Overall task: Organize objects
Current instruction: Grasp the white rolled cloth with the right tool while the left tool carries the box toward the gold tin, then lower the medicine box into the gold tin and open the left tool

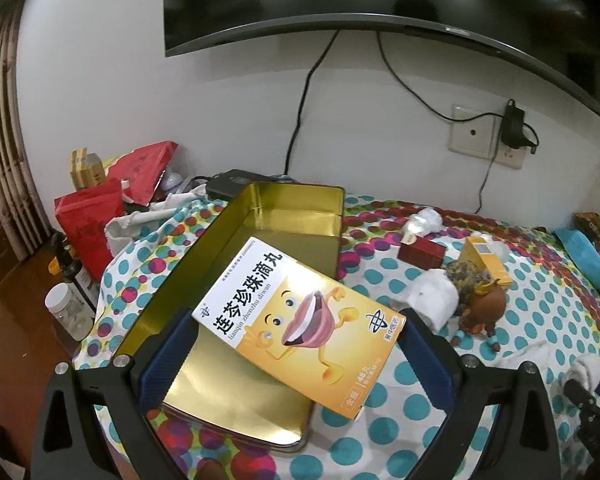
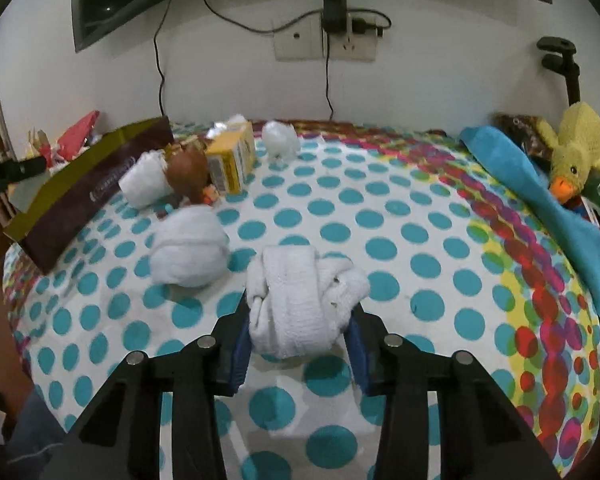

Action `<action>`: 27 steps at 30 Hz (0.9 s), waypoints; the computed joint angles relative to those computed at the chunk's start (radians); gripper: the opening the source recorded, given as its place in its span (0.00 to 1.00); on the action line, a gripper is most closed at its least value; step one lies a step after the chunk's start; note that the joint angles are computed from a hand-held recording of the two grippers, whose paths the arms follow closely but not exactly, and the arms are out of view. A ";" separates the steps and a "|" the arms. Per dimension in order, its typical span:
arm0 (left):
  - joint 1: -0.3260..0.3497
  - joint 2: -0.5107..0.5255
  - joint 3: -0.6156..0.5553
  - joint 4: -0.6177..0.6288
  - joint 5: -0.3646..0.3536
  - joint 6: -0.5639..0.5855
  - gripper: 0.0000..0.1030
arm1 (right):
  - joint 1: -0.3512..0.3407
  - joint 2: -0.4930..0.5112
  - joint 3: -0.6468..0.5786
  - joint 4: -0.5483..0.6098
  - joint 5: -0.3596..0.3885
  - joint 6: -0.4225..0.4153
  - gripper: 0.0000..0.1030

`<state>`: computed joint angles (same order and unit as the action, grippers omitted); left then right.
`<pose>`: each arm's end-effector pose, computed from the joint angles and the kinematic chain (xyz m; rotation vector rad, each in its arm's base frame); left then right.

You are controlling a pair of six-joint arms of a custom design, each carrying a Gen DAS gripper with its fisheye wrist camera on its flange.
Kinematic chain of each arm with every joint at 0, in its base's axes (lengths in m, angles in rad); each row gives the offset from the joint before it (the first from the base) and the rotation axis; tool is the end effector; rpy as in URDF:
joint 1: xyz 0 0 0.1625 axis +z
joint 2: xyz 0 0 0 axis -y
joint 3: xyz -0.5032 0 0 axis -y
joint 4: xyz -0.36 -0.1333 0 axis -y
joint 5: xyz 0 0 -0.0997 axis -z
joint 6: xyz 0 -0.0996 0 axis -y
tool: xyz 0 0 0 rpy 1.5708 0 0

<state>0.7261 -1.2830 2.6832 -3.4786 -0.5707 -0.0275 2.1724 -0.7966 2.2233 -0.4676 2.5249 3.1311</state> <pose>-0.0931 -0.3730 0.2917 0.5945 2.1665 -1.0363 0.2438 -0.2632 0.0616 0.3210 -2.2099 0.9975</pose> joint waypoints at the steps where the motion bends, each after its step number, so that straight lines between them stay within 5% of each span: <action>1: 0.006 -0.002 -0.004 0.002 0.001 0.001 0.98 | 0.004 -0.001 -0.007 0.007 0.001 0.000 0.37; 27: 0.188 0.018 -0.105 -0.030 -0.011 0.101 1.00 | 0.008 0.018 -0.009 0.044 -0.029 0.096 0.37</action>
<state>0.9140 -1.2646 2.5779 -3.5084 -0.5819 0.0734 2.1809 -0.7781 2.2143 -0.4239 2.4958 3.2273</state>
